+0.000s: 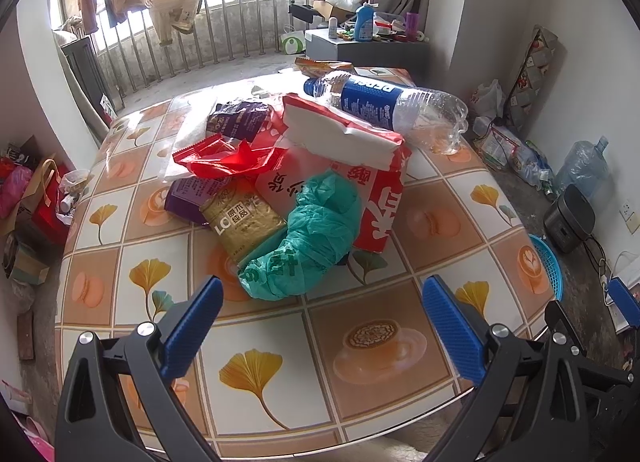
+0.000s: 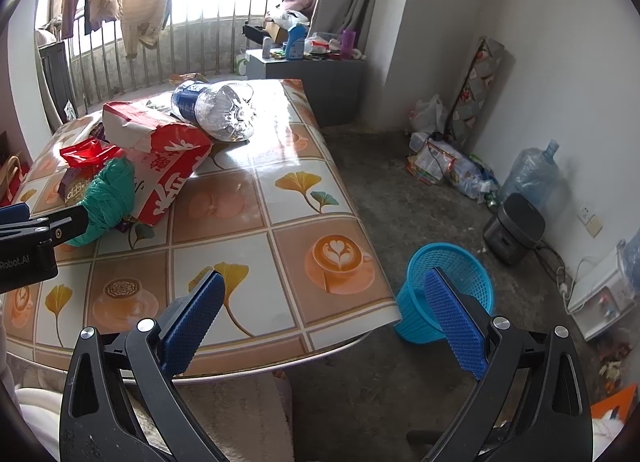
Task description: Collect trash
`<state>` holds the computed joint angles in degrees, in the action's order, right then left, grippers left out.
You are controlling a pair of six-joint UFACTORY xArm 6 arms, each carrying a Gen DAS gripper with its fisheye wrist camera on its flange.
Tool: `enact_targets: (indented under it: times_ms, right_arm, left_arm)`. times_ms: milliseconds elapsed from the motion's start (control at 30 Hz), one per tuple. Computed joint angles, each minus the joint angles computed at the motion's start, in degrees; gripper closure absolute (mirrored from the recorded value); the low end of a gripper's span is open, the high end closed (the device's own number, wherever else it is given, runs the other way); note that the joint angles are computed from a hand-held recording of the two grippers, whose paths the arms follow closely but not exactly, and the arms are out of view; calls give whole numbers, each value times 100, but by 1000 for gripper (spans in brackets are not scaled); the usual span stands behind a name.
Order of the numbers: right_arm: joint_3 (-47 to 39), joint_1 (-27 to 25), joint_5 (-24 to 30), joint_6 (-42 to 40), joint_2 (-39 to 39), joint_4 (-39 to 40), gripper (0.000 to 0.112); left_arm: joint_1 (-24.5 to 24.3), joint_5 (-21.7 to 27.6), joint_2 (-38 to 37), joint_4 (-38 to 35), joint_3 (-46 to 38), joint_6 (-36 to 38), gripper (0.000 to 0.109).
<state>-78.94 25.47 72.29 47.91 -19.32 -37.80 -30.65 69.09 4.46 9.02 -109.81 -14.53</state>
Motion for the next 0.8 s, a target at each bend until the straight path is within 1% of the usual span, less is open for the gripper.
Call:
enact_targets:
  times_ms: [800]
  right_arm:
    - [-24,42,117,-5,-17,-66,17]
  left_arm:
    - [-44,33,-3,38,-36,-36,11]
